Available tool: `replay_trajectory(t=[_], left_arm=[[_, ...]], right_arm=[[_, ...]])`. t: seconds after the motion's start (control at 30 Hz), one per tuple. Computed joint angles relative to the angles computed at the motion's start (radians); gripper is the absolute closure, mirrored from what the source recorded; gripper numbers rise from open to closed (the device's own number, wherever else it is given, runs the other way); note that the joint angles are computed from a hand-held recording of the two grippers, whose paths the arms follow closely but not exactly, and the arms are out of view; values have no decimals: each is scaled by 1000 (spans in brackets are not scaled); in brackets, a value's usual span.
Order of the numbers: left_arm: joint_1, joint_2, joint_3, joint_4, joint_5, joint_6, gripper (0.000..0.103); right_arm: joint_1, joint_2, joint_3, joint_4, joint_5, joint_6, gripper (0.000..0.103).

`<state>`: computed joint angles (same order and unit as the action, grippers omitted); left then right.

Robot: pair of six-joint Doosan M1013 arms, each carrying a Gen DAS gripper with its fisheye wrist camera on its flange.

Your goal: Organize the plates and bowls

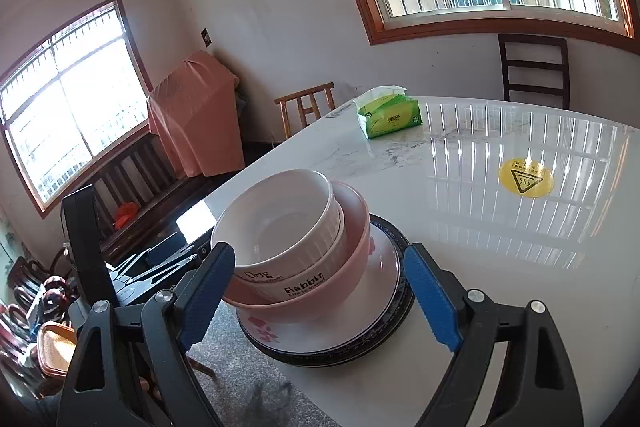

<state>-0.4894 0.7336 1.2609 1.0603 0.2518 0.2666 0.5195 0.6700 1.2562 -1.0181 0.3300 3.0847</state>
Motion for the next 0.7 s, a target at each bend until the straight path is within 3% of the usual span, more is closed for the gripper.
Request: replay_trajectory(t=[0.07,0.17,0.3,0.4,0.7], left_arm=[[-16,-12,26,206,43,-167,32],[-33,-34,71,410,84,-342,32],[-33,-65,128,549,59,-508,32],[-39,-93,177,740,69,-712,32],[-73,-158,246,960,68,-832,28]], right_arm=[[7,-9,25,-120,-8,121,18],[22,-19,54,-283,17,262,17],[41,-29,92,-484,69,425,12],[54,-30,108,-554,109,476,5],[64,-63,186,-704,102,673,2]])
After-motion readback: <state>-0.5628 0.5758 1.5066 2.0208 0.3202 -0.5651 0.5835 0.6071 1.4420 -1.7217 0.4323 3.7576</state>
